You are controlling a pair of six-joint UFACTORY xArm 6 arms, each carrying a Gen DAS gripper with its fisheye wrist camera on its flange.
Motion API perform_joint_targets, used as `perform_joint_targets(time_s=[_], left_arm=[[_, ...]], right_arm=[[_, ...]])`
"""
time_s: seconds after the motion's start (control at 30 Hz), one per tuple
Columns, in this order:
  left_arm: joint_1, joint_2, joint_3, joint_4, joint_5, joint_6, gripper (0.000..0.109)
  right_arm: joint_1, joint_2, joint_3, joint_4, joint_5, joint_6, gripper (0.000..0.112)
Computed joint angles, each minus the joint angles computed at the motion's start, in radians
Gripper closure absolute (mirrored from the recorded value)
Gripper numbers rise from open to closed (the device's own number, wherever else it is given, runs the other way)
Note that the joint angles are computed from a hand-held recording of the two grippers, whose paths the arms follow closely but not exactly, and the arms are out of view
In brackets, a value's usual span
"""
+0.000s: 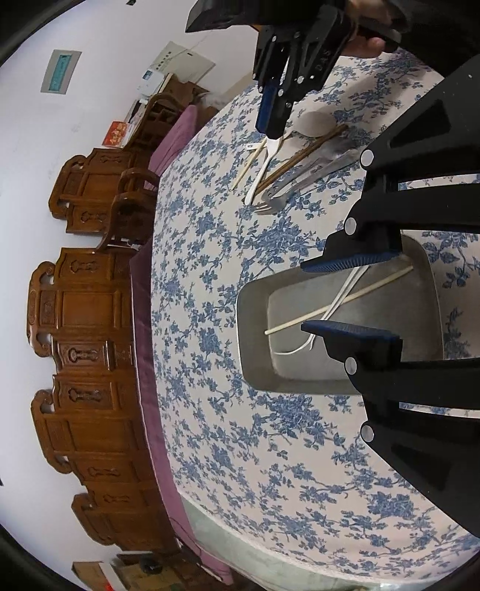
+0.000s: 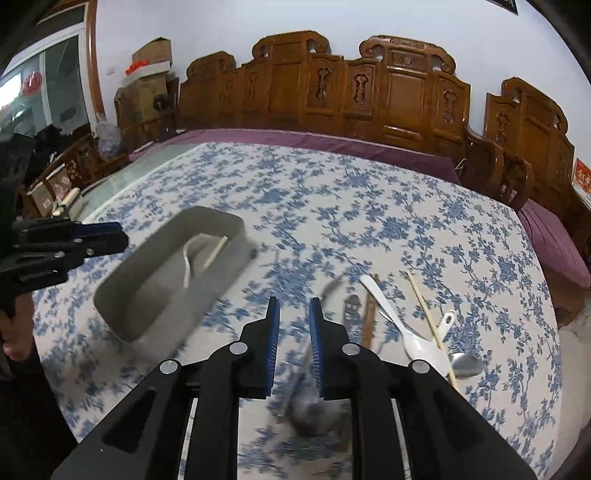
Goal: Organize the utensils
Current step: 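Return the right tool to the pile and grasp the smiley-face spoon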
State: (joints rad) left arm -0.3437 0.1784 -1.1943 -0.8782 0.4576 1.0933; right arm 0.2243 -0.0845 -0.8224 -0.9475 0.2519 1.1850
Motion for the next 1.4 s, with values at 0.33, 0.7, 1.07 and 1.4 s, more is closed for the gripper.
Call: perform_joint_targets(time_s=[0.33, 0.7, 1.07, 1.4], left_arm=[[-0.062, 0.001, 0.046, 0.125, -0.063, -0.15, 0.084], [-0.123, 0.02, 0.045, 0.185, -0.084, -0.285, 0.083], [-0.151, 0.003, 0.081, 0.216, -0.118, -0.324, 0.084], [-0.182, 0.001, 0.103, 0.282, -0.136, -0.386, 0.084]], right_arm=[[-0.086, 0.089, 0.06, 0.25, -0.156, -0.24, 0.094], [-0.048, 0.161, 0.027, 0.562, -0.079, -0.513, 0.094], [-0.011, 0.203, -0.059, 0.511, 0.084, -0.407, 0.094], [-0.043, 0.173, -0.011, 0.54, 0.029, -0.402, 0.105]])
